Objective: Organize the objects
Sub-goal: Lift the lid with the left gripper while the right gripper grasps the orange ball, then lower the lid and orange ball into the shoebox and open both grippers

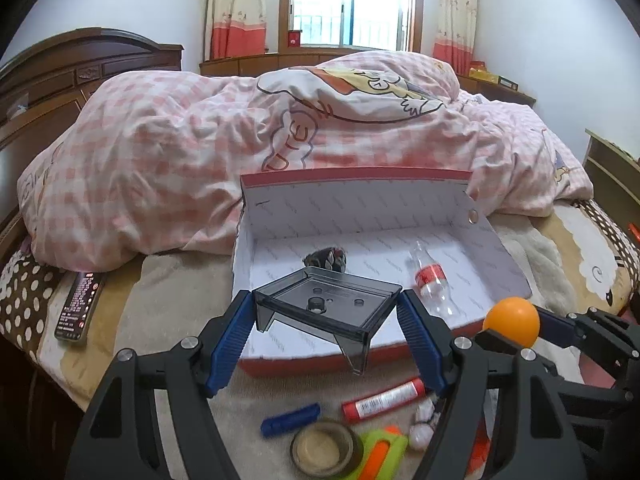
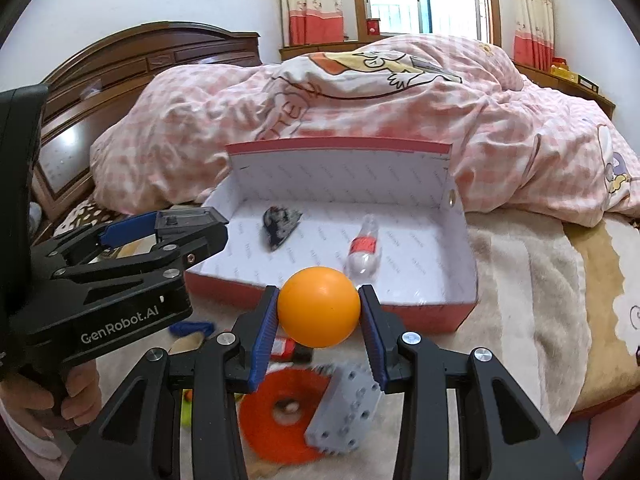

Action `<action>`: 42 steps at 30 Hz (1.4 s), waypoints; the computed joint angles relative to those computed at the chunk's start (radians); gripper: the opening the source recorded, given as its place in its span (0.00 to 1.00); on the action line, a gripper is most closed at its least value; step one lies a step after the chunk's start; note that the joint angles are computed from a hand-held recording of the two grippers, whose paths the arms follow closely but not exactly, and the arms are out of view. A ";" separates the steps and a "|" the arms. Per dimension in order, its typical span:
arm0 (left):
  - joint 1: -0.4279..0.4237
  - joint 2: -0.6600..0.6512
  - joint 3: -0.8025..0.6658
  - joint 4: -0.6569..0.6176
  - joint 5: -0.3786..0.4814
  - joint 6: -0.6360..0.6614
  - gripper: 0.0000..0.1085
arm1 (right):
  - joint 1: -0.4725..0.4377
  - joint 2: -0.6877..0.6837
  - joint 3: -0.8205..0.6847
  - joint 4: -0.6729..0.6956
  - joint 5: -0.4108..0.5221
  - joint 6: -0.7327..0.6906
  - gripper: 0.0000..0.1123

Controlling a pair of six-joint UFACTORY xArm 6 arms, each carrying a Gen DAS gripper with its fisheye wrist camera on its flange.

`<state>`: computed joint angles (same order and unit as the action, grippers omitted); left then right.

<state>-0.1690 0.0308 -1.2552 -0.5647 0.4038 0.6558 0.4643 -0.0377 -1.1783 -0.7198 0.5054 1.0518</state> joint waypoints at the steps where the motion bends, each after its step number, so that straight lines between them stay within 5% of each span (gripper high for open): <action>1: -0.002 0.013 -0.015 0.013 0.002 -0.015 0.68 | -0.005 0.008 -0.010 0.010 0.001 -0.014 0.36; 25: -0.026 0.309 -0.334 0.307 0.062 -0.290 0.68 | -0.123 0.280 -0.280 0.237 0.025 -0.269 0.36; 38: -0.019 0.360 -0.396 0.309 0.107 -0.314 0.68 | -0.125 0.304 -0.310 0.214 0.027 -0.267 0.36; 42: -0.017 0.362 -0.401 0.323 0.117 -0.329 0.68 | -0.119 0.305 -0.315 0.159 0.041 -0.229 0.44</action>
